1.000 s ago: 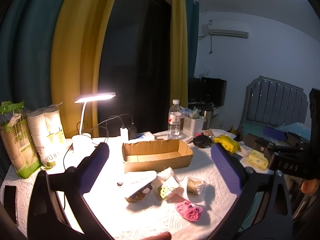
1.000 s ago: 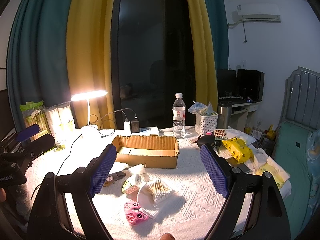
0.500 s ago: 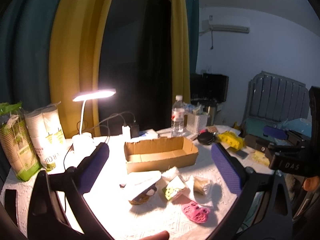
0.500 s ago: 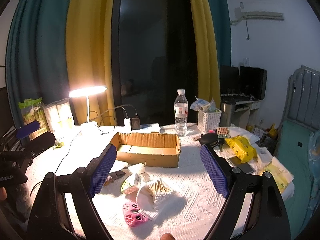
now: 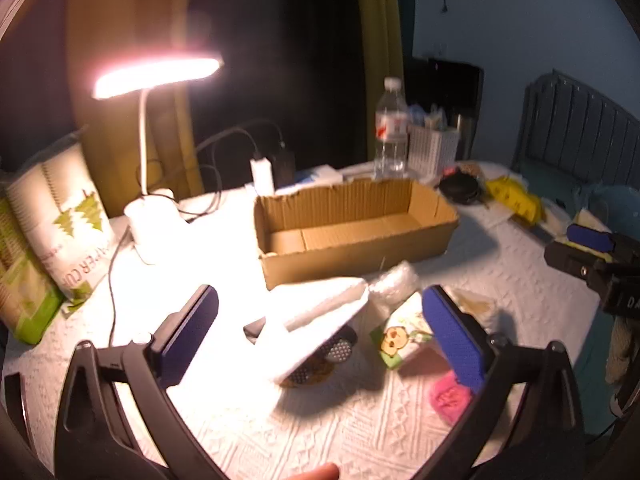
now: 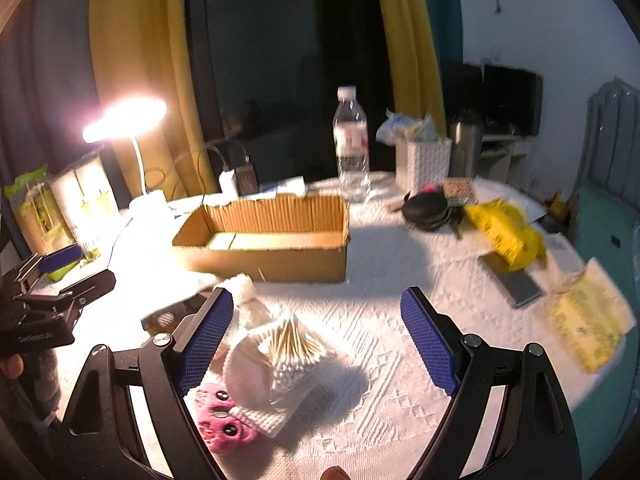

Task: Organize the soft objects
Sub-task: 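Grasp the white paper towel with the left gripper while the right gripper grasps the cotton swab bag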

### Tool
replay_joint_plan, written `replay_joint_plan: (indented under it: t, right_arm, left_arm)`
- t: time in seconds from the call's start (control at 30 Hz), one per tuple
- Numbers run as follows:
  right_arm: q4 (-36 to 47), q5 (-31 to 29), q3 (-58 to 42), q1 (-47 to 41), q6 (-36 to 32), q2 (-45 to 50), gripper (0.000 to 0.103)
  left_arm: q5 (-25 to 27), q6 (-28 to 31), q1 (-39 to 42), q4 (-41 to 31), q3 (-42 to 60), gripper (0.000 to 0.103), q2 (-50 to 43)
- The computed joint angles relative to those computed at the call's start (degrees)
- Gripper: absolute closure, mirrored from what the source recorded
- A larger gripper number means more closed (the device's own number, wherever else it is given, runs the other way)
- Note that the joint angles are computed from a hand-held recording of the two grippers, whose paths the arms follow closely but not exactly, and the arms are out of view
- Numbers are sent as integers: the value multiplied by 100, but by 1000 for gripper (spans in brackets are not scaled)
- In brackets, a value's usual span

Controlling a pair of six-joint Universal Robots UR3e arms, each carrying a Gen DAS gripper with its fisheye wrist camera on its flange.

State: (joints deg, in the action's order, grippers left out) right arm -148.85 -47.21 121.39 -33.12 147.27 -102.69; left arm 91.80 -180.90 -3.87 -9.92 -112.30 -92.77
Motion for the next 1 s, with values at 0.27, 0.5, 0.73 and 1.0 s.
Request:
replay_joint_plan:
  t: [0.27,0.5,0.73,1.0]
  right_arm:
    - [-81,-516,-639,746,-337,1419,15]
    - [425,-649,-1225,936,-699,2224,15]
    - [742,-694,-1364,1074,-1179,2473,15]
    - [1247,-429,-1455,833,-1373,2206,44]
  left_arm:
    - [252,205,-91,-450,1313,1,-1420]
    - [420,374,-180,-1012,2109,2,-2124]
    - [532,462,-225,-1596,2653,38,-2532]
    - [-346,383,44,-1584,2267,70,-1963]
